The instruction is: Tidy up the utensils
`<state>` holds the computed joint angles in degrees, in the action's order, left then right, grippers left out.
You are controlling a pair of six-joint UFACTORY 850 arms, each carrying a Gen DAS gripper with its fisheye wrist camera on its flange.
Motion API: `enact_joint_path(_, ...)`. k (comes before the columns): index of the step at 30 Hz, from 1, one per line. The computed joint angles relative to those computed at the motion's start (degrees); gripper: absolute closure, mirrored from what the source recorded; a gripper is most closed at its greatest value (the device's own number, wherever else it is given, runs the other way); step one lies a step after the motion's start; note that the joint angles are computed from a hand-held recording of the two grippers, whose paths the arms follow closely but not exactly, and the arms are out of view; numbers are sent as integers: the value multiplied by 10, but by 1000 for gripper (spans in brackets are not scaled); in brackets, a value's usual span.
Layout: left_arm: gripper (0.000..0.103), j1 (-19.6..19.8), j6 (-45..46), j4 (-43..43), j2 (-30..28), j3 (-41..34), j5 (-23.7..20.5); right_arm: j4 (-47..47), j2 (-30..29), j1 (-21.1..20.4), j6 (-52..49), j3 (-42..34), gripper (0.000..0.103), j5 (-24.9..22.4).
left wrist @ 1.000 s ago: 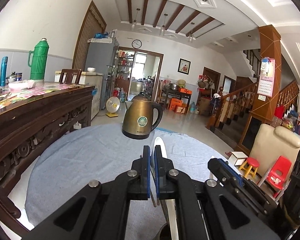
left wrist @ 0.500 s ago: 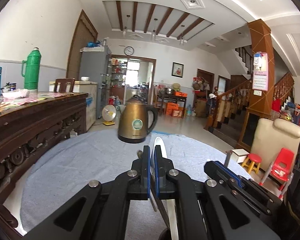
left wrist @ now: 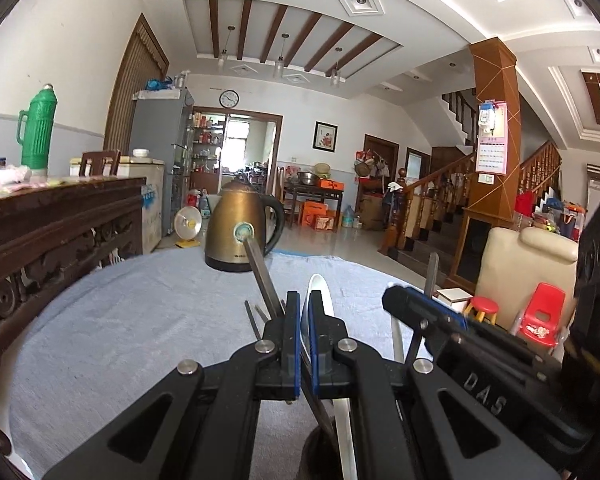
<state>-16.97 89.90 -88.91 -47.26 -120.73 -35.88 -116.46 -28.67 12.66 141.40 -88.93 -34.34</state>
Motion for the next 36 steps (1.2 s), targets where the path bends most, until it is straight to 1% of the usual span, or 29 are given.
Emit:
enact_joint_path(4,99,1,29,-23,7,21,-4,4,-3,1,-8,-4,93,5)
enact_joint_path(14,99,5,44,-25,18,47,-10,7,3,1,-19,3,92,31)
enact_joint_path(18,99,6,42,-24,20,46,-14,17,9,3,-32,6,92,39)
enact_joint_path(23,99,12,51,-38,22,41,-22,23,24,3,-26,18,92,22)
enact_joint_path(29,98,19,32,-44,19,29,-39,28,45,3,-19,35,92,-10)
enact_joint_path(36,98,17,21,-42,20,27,-27,33,64,2,-15,53,92,-34)
